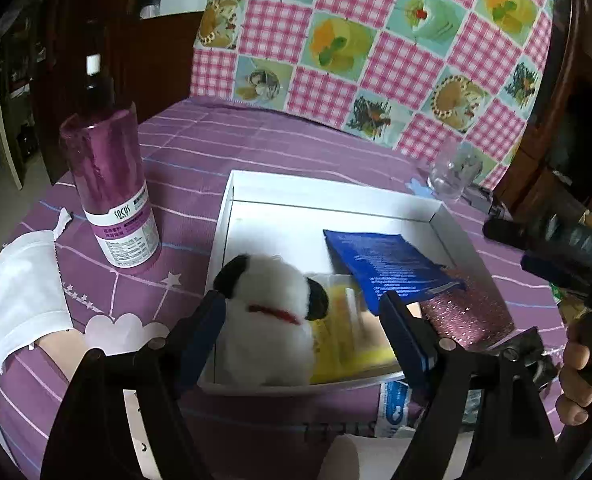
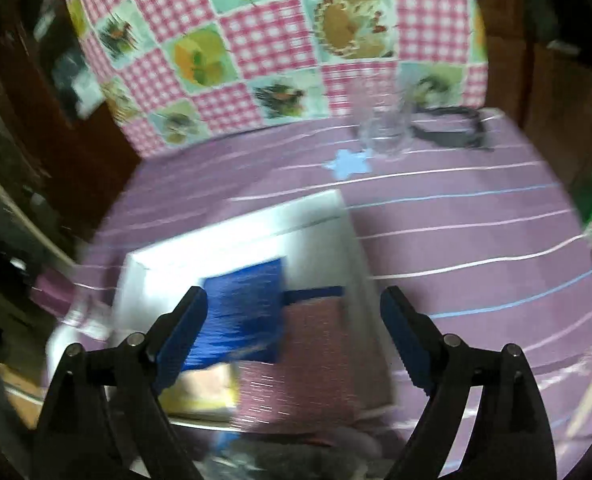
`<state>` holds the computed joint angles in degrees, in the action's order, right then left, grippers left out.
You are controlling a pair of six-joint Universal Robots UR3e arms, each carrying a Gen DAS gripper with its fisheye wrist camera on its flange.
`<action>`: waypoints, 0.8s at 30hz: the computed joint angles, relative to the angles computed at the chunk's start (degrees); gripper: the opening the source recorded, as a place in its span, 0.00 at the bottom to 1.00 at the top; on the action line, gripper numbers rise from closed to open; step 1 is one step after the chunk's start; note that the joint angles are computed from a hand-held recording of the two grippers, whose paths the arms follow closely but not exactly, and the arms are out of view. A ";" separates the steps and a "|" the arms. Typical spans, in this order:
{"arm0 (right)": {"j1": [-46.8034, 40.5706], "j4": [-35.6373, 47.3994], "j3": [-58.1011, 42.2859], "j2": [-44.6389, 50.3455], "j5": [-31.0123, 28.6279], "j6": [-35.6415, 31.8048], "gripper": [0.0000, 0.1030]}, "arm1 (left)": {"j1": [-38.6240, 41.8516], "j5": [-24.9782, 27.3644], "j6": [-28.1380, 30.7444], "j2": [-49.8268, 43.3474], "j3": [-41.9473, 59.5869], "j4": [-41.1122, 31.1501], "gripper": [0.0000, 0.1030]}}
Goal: Organize soft objects
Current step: 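Lower the panda plush and blue packet into the white box, opening both grippers, then withdraw both open grippers from the white box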
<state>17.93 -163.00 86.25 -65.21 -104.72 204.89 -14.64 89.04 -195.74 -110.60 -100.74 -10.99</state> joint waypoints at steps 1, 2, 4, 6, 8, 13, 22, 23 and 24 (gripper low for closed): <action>0.11 0.95 -0.27 -0.18 -0.76 -0.76 0.86 | -0.03 -0.10 0.04 0.22 -0.29 0.46 0.77; -0.02 0.39 0.37 -0.66 -0.34 -1.59 0.86 | -0.11 -0.13 0.21 0.16 -0.23 0.56 0.77; -0.17 -0.07 1.01 -1.44 0.78 -2.24 0.86 | -0.58 0.29 0.52 0.14 -0.21 0.68 0.77; -0.02 -0.77 2.06 -2.33 1.65 -3.05 0.86 | -1.19 0.91 1.18 0.06 0.00 0.70 0.77; 0.65 -1.35 2.13 -2.45 2.07 -4.04 0.86 | -1.97 1.91 1.86 0.24 -0.05 0.91 0.77; 2.10 -4.80 3.30 -2.74 3.86 -6.35 0.86 | -3.56 3.92 2.63 1.36 -0.30 1.15 0.77; 7.54 -23.14 15.05 -7.11 -2.83 -13.15 0.86 | -6.56 8.62 3.10 6.41 -3.77 2.61 0.77; 7.82 -24.14 16.35 -7.96 -3.13 -13.15 0.86 | -6.98 9.22 3.40 7.43 -4.55 2.60 0.77; 8.42 -24.70 17.57 -8.79 -4.07 -12.82 0.86 | -7.28 9.61 3.54 8.15 -5.11 2.53 0.77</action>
<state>26.35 -187.70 103.82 -74.00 -108.79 192.07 -21.93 98.65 -192.20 -102.45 -105.85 -8.46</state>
